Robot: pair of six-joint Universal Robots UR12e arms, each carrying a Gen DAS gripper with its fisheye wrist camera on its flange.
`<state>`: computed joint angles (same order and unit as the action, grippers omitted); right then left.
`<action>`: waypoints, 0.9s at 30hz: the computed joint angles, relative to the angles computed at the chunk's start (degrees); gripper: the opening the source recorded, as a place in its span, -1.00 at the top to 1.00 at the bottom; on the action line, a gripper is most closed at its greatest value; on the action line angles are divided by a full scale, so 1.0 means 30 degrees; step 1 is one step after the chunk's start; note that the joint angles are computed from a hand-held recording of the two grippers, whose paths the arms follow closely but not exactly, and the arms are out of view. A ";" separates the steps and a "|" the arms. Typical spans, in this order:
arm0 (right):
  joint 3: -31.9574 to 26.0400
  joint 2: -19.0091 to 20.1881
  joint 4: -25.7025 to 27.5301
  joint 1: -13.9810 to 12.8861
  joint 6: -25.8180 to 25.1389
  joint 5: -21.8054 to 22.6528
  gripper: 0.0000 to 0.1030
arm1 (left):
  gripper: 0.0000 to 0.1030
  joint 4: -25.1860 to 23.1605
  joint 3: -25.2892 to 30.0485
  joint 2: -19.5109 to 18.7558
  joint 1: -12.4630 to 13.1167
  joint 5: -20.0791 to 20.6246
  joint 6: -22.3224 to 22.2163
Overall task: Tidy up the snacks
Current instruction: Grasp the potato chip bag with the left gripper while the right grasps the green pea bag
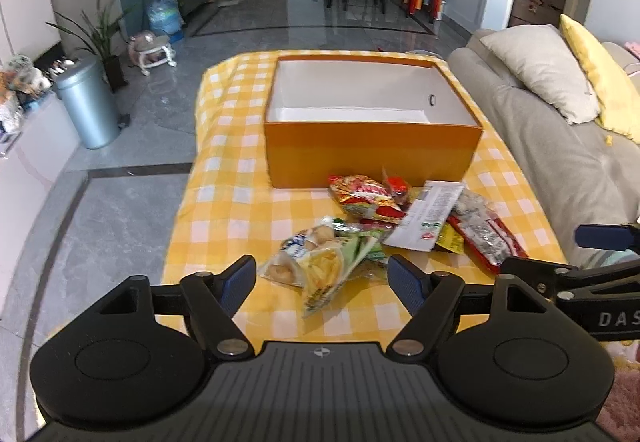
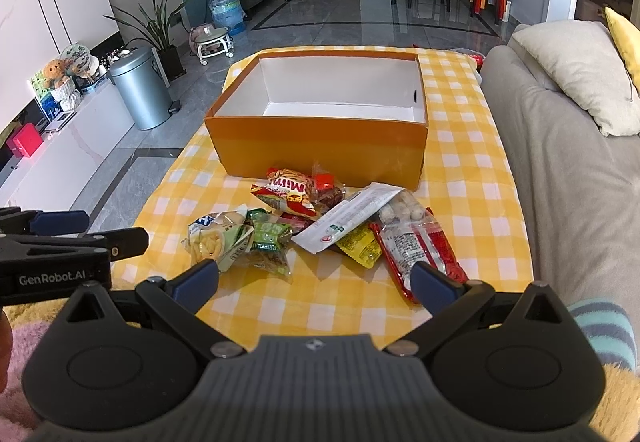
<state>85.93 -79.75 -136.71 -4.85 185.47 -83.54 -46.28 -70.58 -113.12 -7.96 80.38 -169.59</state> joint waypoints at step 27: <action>-0.2006 0.2680 0.1603 -0.0272 -0.1838 0.2593 0.01 | -0.47 -0.7629 0.5995 -0.3604 0.0318 -0.1255 -0.4290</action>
